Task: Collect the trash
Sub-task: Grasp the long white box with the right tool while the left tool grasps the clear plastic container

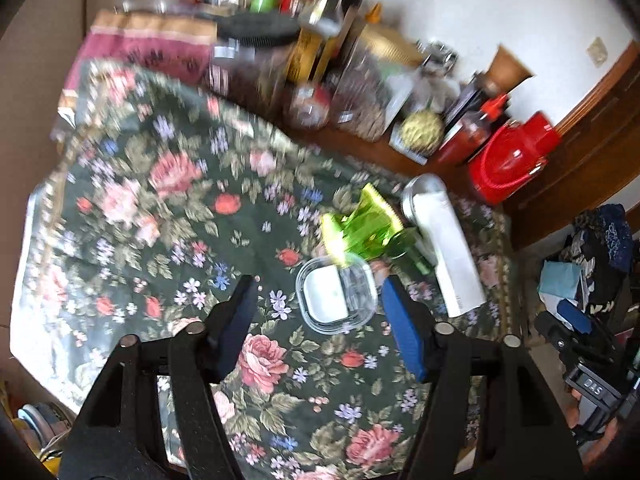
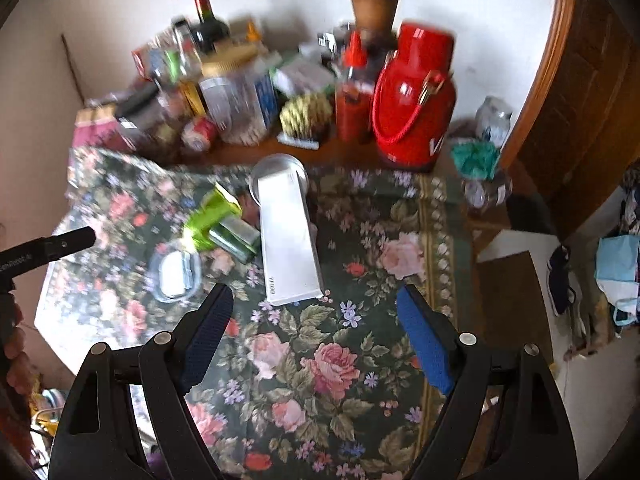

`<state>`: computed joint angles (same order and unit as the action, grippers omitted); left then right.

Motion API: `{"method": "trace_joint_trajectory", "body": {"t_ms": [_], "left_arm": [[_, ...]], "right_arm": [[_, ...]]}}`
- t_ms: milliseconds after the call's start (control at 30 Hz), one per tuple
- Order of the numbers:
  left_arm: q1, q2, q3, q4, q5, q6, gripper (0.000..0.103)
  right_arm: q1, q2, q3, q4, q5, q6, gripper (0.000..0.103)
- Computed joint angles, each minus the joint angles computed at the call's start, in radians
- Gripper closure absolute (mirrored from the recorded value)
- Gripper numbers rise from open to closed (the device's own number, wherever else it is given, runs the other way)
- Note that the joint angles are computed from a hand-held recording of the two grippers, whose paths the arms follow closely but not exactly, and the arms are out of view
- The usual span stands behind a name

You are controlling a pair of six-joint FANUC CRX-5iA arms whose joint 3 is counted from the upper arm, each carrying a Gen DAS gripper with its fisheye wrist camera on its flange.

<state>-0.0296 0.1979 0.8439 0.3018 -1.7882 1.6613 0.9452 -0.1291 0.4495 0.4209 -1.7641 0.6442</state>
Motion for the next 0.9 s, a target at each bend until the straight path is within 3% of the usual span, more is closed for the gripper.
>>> {"method": "trace_joint_trajectory", "body": {"t_ms": [200,433,500,700,767,833,900], "left_arm": [[0.014,0.038,-0.087,0.057,-0.016,-0.021,0.066],[-0.005,0.049,-0.14,0.041,-0.011,-0.034,0.069],[-0.008,0.051,-0.149,0.037,-0.008,-0.029,0.074],[-0.002,0.054,-0.17,0.05,0.004,-0.015,0.081],[-0.003,0.061,-0.166,0.046,0.004,-0.008,0.084],[0.002,0.057,-0.178,0.049,0.011,-0.002,0.088],[-0.005,0.072,-0.164,0.047,0.009,0.004,0.092]], "right_arm": [[-0.106,0.059,0.012,-0.125,0.019,0.082,0.021],[-0.184,0.102,0.012,-0.224,0.043,0.152,0.021],[-0.195,0.112,0.011,-0.241,0.046,0.166,0.022],[-0.197,0.129,0.002,-0.222,0.054,0.165,0.025],[-0.198,0.127,-0.004,-0.215,0.062,0.155,0.033],[-0.207,0.124,-0.006,-0.228,0.071,0.151,0.048],[-0.204,0.124,-0.011,-0.22,0.081,0.148,0.049]]}}
